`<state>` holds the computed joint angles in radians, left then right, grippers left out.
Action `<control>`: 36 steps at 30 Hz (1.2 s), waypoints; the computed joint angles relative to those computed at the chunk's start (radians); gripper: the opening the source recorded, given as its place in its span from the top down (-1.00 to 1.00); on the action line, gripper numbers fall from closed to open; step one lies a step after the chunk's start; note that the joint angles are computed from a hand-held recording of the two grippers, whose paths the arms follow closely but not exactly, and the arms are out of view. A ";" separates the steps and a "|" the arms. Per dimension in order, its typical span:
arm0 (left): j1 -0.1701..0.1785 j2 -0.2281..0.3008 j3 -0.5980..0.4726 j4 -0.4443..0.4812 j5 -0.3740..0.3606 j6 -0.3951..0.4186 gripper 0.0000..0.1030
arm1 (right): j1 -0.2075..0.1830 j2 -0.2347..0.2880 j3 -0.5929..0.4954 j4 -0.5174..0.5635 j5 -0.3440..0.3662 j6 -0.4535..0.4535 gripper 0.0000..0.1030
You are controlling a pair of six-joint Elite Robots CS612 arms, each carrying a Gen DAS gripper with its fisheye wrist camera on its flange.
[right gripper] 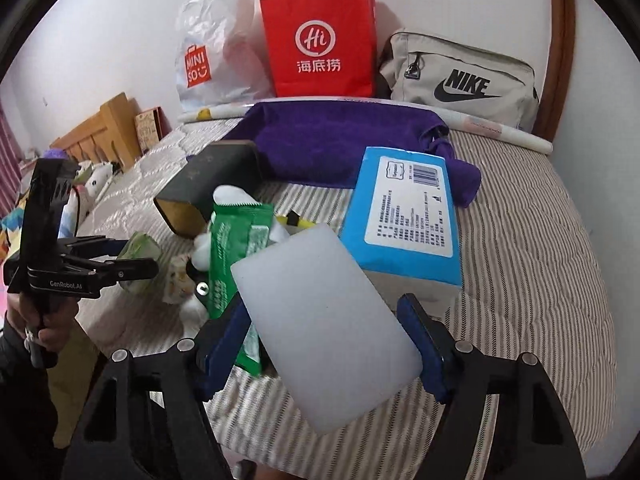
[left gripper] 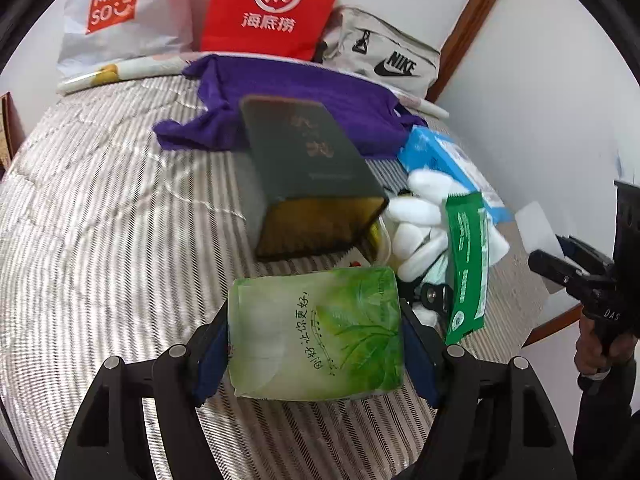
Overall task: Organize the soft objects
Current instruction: 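Grasp the light-green soap bar with the left gripper while the right grasps the white sponge, then carry soap and sponge onto the purple towel and open both grippers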
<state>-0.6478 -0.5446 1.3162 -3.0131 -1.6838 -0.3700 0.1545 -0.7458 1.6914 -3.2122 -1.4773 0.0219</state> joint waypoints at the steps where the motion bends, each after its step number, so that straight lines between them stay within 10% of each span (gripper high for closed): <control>1: 0.000 -0.004 0.003 -0.005 0.003 -0.004 -0.41 | 0.001 -0.001 0.001 -0.005 -0.005 0.003 -0.44; 21: -0.033 -0.039 -0.039 0.008 0.162 -0.100 -0.41 | -0.055 -0.037 0.008 -0.081 0.008 0.017 -0.44; 36: -0.021 0.034 -0.241 0.154 0.198 -0.226 -0.41 | -0.095 0.019 -0.151 0.034 0.088 0.015 -0.44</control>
<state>-0.6690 -0.5104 1.0749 -2.8596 -1.4858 -0.5962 0.0592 -0.7266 1.5401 -3.1783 -1.3890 0.0367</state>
